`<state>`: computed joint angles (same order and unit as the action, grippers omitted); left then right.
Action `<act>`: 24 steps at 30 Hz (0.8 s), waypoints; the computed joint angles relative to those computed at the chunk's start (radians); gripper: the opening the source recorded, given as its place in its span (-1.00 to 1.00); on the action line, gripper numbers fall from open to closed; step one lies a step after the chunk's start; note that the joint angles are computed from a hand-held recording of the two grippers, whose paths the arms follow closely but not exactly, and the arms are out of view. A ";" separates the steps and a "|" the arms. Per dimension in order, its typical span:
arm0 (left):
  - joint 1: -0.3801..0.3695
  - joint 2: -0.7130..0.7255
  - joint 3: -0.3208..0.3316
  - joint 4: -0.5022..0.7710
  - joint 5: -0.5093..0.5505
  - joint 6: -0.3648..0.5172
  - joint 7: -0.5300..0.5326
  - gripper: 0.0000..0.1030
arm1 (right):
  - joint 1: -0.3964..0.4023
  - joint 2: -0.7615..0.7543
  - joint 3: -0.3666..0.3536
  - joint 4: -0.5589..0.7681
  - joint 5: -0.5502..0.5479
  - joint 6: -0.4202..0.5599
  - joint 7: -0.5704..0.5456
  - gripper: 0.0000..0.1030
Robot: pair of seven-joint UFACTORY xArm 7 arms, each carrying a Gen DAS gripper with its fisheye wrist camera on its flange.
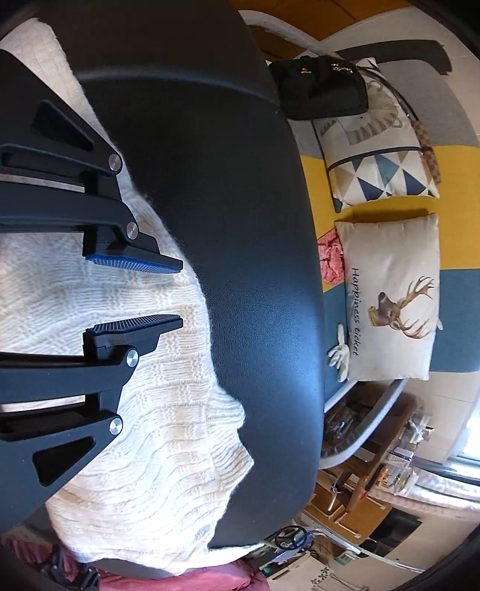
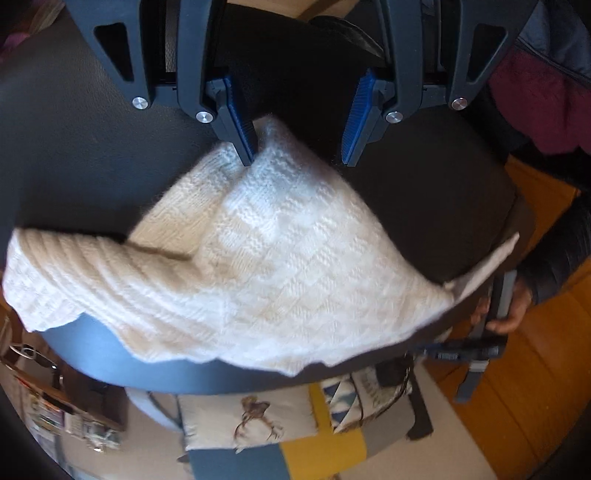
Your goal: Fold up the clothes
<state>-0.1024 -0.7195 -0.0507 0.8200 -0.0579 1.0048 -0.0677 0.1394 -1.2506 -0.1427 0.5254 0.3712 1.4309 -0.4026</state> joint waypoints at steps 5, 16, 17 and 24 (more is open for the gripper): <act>-0.043 0.077 -0.018 0.038 -0.001 -0.047 0.056 -0.52 | 0.061 0.061 -0.014 0.001 0.080 -0.016 -0.038 -0.01; -0.111 0.335 -0.128 0.173 0.110 -0.022 0.097 -0.52 | 0.197 0.280 -0.149 0.043 0.461 0.040 -0.092 0.21; -0.115 0.349 -0.123 0.189 0.109 -0.006 0.093 -0.52 | 0.198 0.282 -0.175 0.042 0.528 0.042 -0.107 0.21; -0.111 0.386 -0.079 0.244 0.086 0.069 0.107 -0.50 | 0.012 0.242 -0.181 -0.003 0.874 -0.191 -0.084 0.21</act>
